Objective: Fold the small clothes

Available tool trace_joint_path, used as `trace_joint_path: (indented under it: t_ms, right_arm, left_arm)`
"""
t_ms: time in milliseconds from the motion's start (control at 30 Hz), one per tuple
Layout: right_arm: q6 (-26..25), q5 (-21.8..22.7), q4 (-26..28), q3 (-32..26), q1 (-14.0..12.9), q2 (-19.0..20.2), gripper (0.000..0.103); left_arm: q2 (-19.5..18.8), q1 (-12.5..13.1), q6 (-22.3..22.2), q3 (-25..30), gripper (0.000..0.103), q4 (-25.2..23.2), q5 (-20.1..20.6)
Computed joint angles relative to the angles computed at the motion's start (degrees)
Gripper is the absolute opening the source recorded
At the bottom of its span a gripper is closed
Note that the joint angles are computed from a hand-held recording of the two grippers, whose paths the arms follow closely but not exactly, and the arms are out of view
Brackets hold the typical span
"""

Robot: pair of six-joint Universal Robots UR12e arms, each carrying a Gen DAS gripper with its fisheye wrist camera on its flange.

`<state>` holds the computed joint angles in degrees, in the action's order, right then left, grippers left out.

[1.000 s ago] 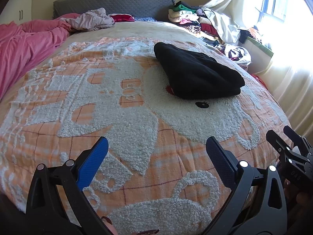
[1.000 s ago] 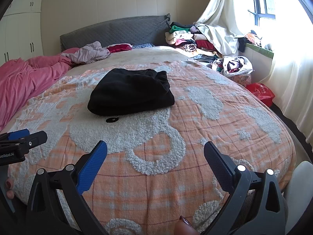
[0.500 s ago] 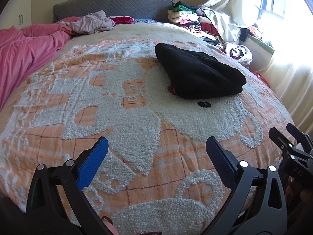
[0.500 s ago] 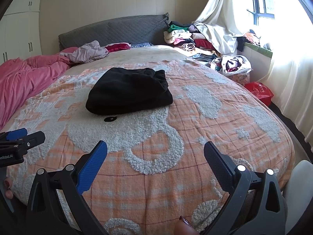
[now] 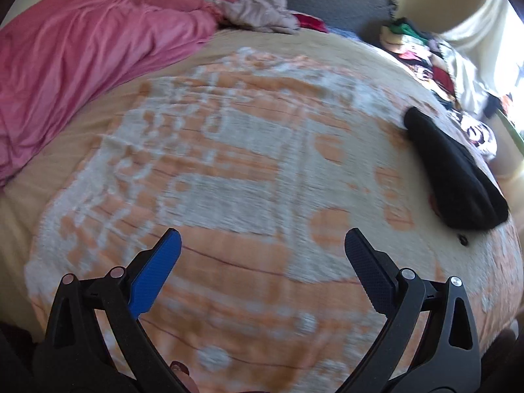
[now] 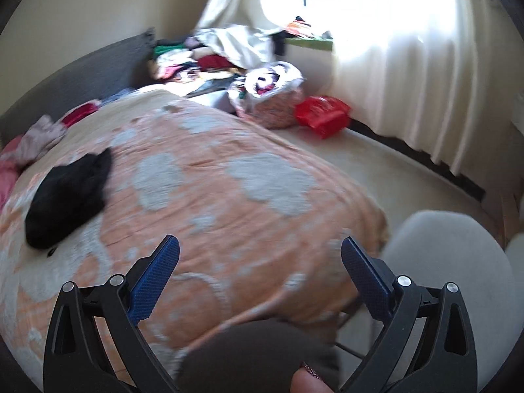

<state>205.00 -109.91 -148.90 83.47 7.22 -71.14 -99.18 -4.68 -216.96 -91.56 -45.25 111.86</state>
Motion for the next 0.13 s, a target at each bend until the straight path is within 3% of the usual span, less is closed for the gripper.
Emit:
trace_joint_path:
  t_ms: [67,133]
  right_arm:
    - [5.0,-8.0,4.0,0.9,-2.3,-0.5,0.098]
    - [6.9,-9.9,6.3,1.4,-3.8,-0.7,0.098]
  left_arm:
    - [1.3,3.0,-2.0,-1.0,0.094,-2.7,3.3]
    - [2.5,6.3,-4.7,-1.7,0.094,-5.6,5.9]
